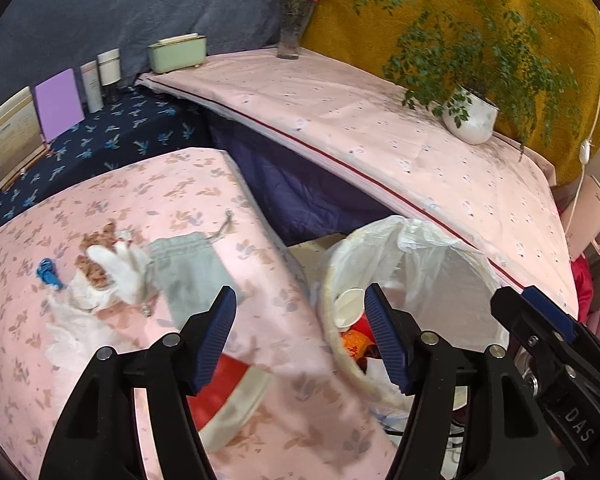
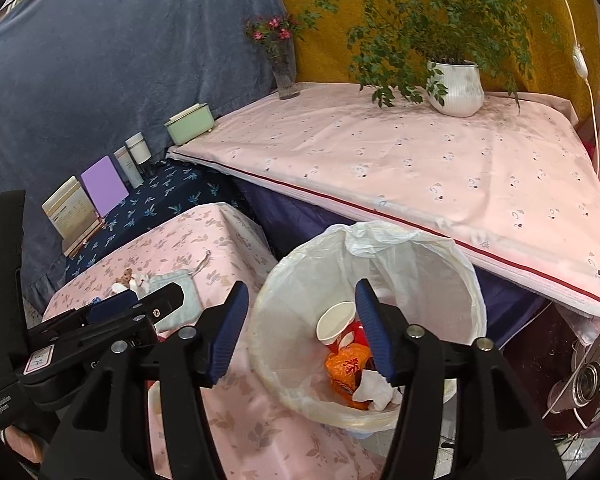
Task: Collect trash
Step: 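Move both open tools back over the second red-and-white cup and tissue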
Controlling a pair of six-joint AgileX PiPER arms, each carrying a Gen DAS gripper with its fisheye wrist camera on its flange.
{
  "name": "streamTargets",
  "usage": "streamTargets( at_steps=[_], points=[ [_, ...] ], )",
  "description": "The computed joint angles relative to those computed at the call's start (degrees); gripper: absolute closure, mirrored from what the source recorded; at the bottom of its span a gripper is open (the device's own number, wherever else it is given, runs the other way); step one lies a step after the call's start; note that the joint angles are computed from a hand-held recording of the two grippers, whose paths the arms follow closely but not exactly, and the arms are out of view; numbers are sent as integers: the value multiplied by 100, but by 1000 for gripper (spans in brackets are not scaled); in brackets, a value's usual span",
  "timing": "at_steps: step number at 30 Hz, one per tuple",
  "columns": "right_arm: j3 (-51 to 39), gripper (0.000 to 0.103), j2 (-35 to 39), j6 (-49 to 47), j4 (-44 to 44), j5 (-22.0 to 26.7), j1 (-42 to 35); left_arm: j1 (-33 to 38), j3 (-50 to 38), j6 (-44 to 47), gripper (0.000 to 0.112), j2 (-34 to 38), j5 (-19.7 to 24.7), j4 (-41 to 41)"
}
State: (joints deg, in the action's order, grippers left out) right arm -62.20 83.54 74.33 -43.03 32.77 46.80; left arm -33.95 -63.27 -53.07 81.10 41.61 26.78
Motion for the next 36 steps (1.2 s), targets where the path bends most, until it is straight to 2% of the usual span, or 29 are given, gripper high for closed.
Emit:
streamTargets(
  at_steps=[8,19,22,29,32,36],
  points=[
    [-286,43,188,134,-37,252,611,279,703,-338,43,-826,323,340],
    [-421,43,715,189,308,18,1274,891,1705,-257,42,-1856,726,478],
    [-404,43,900,219,401,-124,1421,1177,1963,-77,42,-2063,678,370],
    [-441,43,1463,54,810,-671,1570,2329,2665,857,42,-2454,142,-159],
    [-564,43,1730,-137,1036,-841,1555,2882,2911,1403,42,-2463,-205,-539],
    [-753,43,2029,-327,1247,-1007,1543,3253,3106,1928,42,-2315,-570,-908]
  ],
)
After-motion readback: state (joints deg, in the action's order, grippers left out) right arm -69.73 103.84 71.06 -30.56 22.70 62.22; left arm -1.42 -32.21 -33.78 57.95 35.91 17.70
